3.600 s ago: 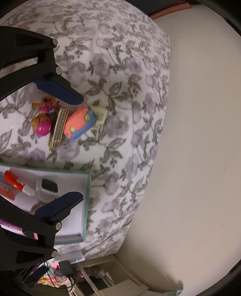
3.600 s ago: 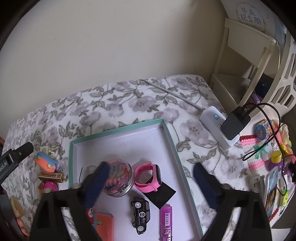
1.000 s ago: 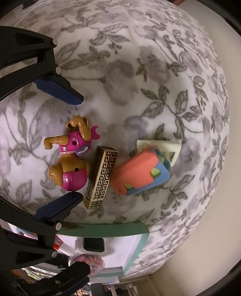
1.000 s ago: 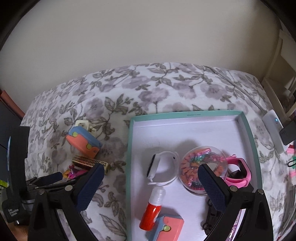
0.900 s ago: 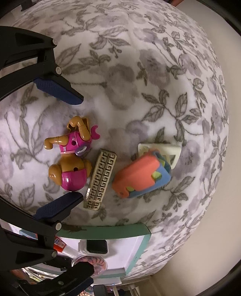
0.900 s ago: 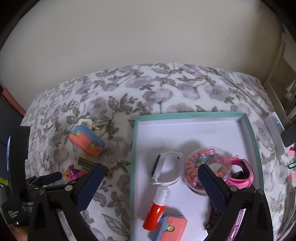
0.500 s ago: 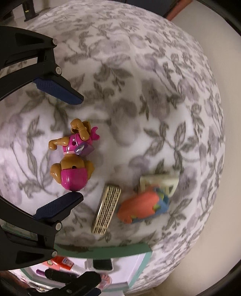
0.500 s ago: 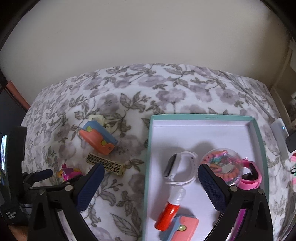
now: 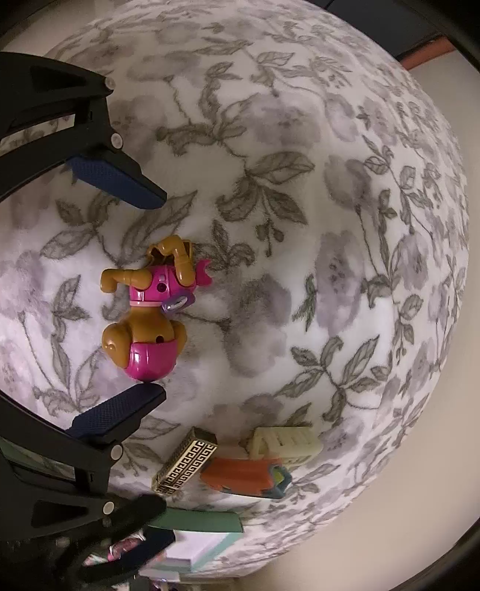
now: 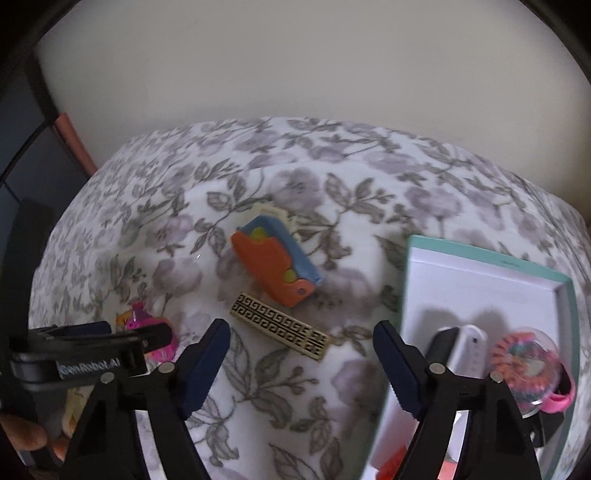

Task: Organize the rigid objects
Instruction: 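Grasp the pink toy figure with the left tool while the right tool grasps the gold harmonica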

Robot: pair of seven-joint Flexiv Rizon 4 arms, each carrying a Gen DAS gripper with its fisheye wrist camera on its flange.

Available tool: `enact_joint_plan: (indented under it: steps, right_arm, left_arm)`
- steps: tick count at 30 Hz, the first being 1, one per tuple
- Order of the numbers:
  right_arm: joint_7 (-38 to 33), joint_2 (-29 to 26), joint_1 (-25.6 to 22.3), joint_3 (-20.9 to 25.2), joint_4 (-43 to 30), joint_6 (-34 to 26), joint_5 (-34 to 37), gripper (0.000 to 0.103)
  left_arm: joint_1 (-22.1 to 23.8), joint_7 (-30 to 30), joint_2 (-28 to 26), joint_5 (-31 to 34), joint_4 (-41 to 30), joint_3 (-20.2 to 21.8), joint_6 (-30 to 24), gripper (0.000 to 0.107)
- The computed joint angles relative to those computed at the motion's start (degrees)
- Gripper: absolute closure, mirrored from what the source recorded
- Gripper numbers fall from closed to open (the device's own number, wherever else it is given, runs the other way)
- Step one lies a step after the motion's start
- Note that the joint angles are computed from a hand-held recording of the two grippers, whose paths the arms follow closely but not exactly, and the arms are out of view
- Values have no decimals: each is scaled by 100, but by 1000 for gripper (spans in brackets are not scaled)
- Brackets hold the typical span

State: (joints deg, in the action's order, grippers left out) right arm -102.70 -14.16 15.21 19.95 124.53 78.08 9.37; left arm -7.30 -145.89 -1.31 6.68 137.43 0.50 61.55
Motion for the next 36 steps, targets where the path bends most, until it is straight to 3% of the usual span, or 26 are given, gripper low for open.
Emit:
enact_joint_plan:
  steps: [3,6,12,16,17,19,20,22,26,30,36]
  right_arm:
    - [66,-166,116,-74,-12,77,-170,28]
    - [40,-346,60,4,-77,124,-204,34]
    - [219,-657,65,-7,-111,236,-521,36]
    - [650,-598,582,-570,270,633,-1309,36]
    - [747,-577,614,-612,316,634,-1445,40]
    - [731,-521,443,-424,305,449,-1529,51]
    - [537,-510,173,-110,194,192,-1366,55]
    - [135,-470,-175,317,-22,-390,-972,55]
    - [-365,-334,-102,355,-56,-660,-569,55]
    - [-191,-382,203,101,21,-335,-504,58]
    - [561,-476,641,-383,361,525,-1145,69]
  left_arm:
    - [19,85,9,-138,133,21,175,13]
    - [16,440,-55,-665,381,-4,650,25]
    - [-102,158,-148,-517,193,-44,475,26]
    - [-128,40,-236,-443,124,-16,505,26]
    - [-136,-4,-239,-411,117,-8,507,26]
    - [-146,-74,-305,-414,134,-8,626,26]
    - [-129,-23,-337,-486,158,1,709,26]
    - [-127,31,-331,-585,234,19,820,26]
    - [-144,-19,-267,-510,234,47,733,26]
    - [-136,-63,-290,-476,222,44,738,26]
    - [-162,-226,-363,-231,80,68,599,26]
